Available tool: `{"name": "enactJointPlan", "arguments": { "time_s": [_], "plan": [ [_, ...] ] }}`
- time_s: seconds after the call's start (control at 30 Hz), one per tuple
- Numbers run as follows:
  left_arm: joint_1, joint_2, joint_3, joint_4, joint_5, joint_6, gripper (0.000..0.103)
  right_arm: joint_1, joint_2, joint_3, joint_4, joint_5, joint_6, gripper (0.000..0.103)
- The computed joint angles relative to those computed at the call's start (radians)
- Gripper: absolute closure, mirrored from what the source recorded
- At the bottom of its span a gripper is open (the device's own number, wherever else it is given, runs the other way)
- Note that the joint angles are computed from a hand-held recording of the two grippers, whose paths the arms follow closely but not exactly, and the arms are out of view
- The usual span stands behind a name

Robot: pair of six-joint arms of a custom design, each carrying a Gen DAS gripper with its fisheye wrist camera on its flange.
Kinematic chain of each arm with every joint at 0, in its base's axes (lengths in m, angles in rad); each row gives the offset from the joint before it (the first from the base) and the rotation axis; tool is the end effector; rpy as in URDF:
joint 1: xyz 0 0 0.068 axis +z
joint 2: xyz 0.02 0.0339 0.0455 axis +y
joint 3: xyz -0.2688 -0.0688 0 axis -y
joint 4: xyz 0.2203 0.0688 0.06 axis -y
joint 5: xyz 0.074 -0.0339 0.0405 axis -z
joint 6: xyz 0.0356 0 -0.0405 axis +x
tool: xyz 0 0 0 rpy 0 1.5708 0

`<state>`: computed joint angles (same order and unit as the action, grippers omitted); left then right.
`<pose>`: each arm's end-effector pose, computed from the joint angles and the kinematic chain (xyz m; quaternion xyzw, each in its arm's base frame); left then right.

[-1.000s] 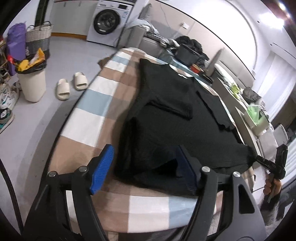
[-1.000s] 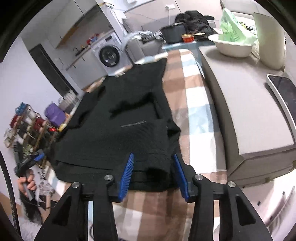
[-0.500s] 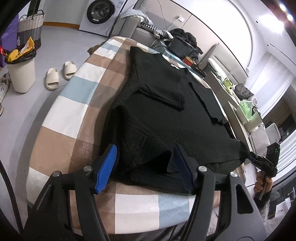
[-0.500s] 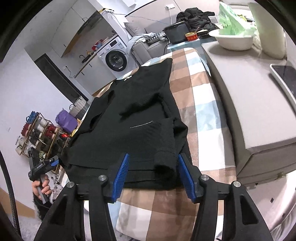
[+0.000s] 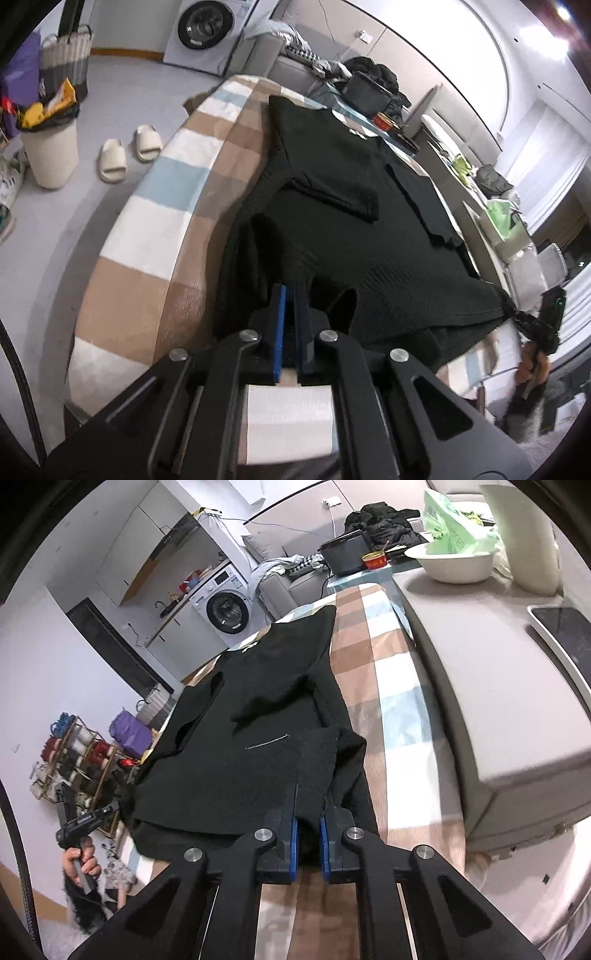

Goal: Fold small clothes

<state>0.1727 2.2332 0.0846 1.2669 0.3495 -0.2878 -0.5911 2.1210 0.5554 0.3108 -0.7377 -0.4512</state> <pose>0.1829 0.0195 0.0252 -0.1544 0.9158 -0.1825 0.3227 0.2233 -0.1210 0.0273 0.0078 0.9228 0.2357 0.3045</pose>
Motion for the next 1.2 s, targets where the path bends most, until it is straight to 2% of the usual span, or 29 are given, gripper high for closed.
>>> {"name": "enactJointPlan", "arguments": {
  "time_s": [0.03,0.1,0.13,0.17,0.27,0.33,0.47,0.7,0.77,0.9,1.03,1.13,1.2],
  "plan": [
    [0.01,0.003,-0.004,0.004,-0.001,-0.004,0.1,0.004,-0.001,-0.004,0.005,0.01,-0.003,0.093],
    [0.037,-0.031,0.016,-0.086,0.029,0.004,0.085,0.019,0.002,0.01,-0.029,0.02,-0.014,0.089],
    [0.041,-0.036,0.02,-0.102,0.038,-0.005,0.07,0.023,0.004,0.015,-0.037,0.021,-0.012,0.087],
    [0.048,-0.035,0.021,-0.102,0.049,-0.016,0.06,0.025,0.005,0.019,-0.041,0.021,-0.008,0.082],
    [0.047,-0.042,0.018,-0.088,0.047,-0.027,0.052,0.027,0.003,0.019,-0.035,0.015,-0.004,0.076],
    [0.045,-0.044,0.025,-0.097,0.049,-0.029,0.051,0.025,0.003,0.019,-0.029,0.015,0.003,0.075],
    [0.011,-0.066,0.093,-0.187,0.035,-0.059,0.051,0.028,0.01,0.024,-0.018,0.016,0.016,0.075],
    [-0.053,-0.029,0.228,-0.331,-0.073,-0.08,0.051,0.046,0.019,0.028,0.003,0.032,0.034,0.067],
    [-0.058,-0.019,0.22,-0.318,-0.081,-0.067,0.065,0.051,0.018,0.029,0.004,0.04,0.036,0.067],
    [-0.051,-0.026,0.156,-0.273,-0.103,0.0,0.081,0.046,0.008,0.024,-0.012,0.049,0.014,0.067],
    [-0.005,-0.016,0.116,-0.243,-0.083,0.043,0.082,0.051,-0.003,0.028,-0.03,0.053,0.006,0.066],
    [0.01,-0.025,0.108,-0.238,-0.052,0.041,0.082,0.058,-0.01,0.024,-0.031,0.046,-0.001,0.061],
    [-0.004,-0.042,0.112,-0.254,-0.052,0.035,0.078,0.062,-0.016,0.022,-0.034,0.046,-0.006,0.061]
  ]
}}
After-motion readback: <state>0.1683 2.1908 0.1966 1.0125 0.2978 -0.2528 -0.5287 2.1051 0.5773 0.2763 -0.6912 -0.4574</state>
